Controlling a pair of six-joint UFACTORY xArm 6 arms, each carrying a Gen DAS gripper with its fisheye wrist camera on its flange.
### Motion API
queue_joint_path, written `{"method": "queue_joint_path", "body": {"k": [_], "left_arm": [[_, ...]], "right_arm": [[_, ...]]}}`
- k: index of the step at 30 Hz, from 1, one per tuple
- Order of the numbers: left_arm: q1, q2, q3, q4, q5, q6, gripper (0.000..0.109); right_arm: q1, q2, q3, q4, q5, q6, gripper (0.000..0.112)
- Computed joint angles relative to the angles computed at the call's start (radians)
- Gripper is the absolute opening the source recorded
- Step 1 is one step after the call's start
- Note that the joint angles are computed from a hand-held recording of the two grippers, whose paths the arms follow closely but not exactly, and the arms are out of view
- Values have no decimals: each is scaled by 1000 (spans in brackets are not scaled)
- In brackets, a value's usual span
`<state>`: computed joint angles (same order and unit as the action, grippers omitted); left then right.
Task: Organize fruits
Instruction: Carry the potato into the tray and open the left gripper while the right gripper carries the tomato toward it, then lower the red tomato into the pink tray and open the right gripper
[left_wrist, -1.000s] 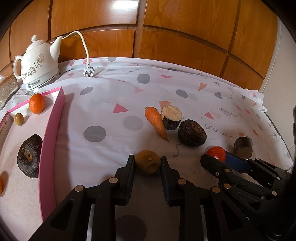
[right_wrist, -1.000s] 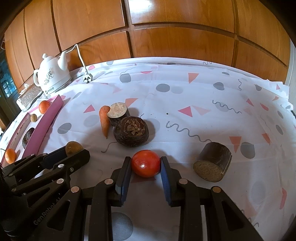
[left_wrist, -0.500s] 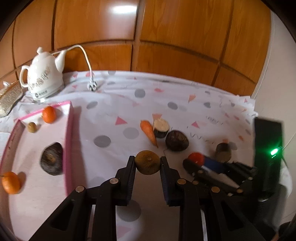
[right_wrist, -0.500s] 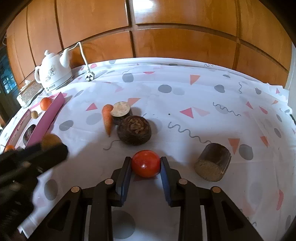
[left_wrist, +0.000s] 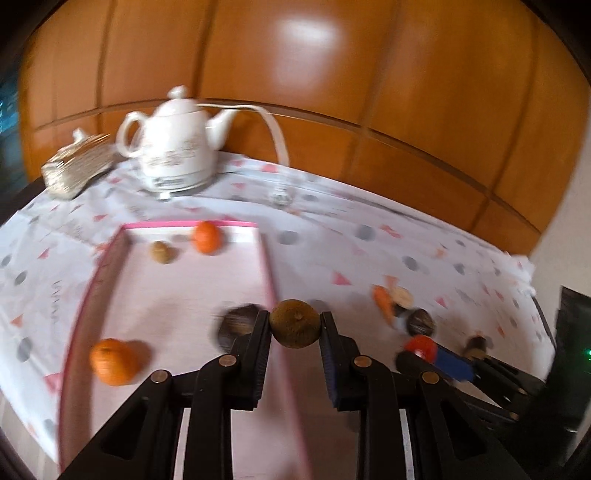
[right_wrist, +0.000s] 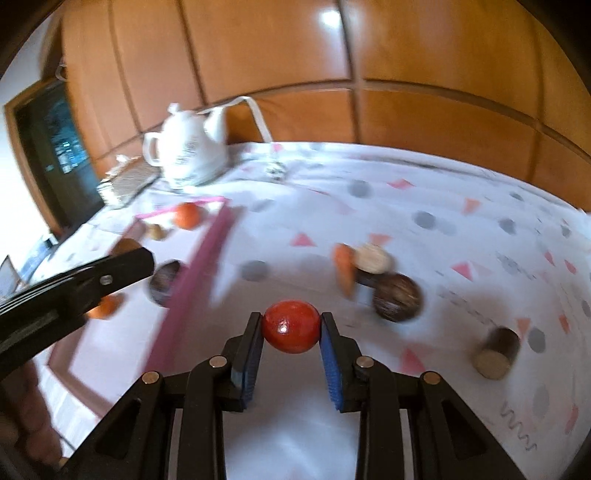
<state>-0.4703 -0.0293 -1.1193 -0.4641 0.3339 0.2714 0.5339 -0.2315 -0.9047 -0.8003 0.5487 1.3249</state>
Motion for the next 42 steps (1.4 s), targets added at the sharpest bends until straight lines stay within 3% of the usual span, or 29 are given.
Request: {"method": "queue_joint_path", "body": {"k": [7, 15, 21, 26, 30, 42], "left_arm": [[115, 50, -37, 81, 20, -105, 26], [169, 75, -45, 202, -2, -224, 27], [173, 62, -28, 265, -15, -281, 35], [171, 47, -17, 278, -22, -291, 37], [166, 31, -2, 262, -30, -285, 46], [126, -12, 27, 182, -23, -199, 50]], "right_arm": [[30, 116, -105, 184, -145, -244, 30], [86, 264, -245, 343, -150, -443, 31], [89, 317, -296, 472, -152, -531, 31], [90, 318, -297, 430, -145, -477, 32], [86, 295, -273, 378, -159, -412, 33], [61, 178, -178, 99, -92, -116, 33]]}}
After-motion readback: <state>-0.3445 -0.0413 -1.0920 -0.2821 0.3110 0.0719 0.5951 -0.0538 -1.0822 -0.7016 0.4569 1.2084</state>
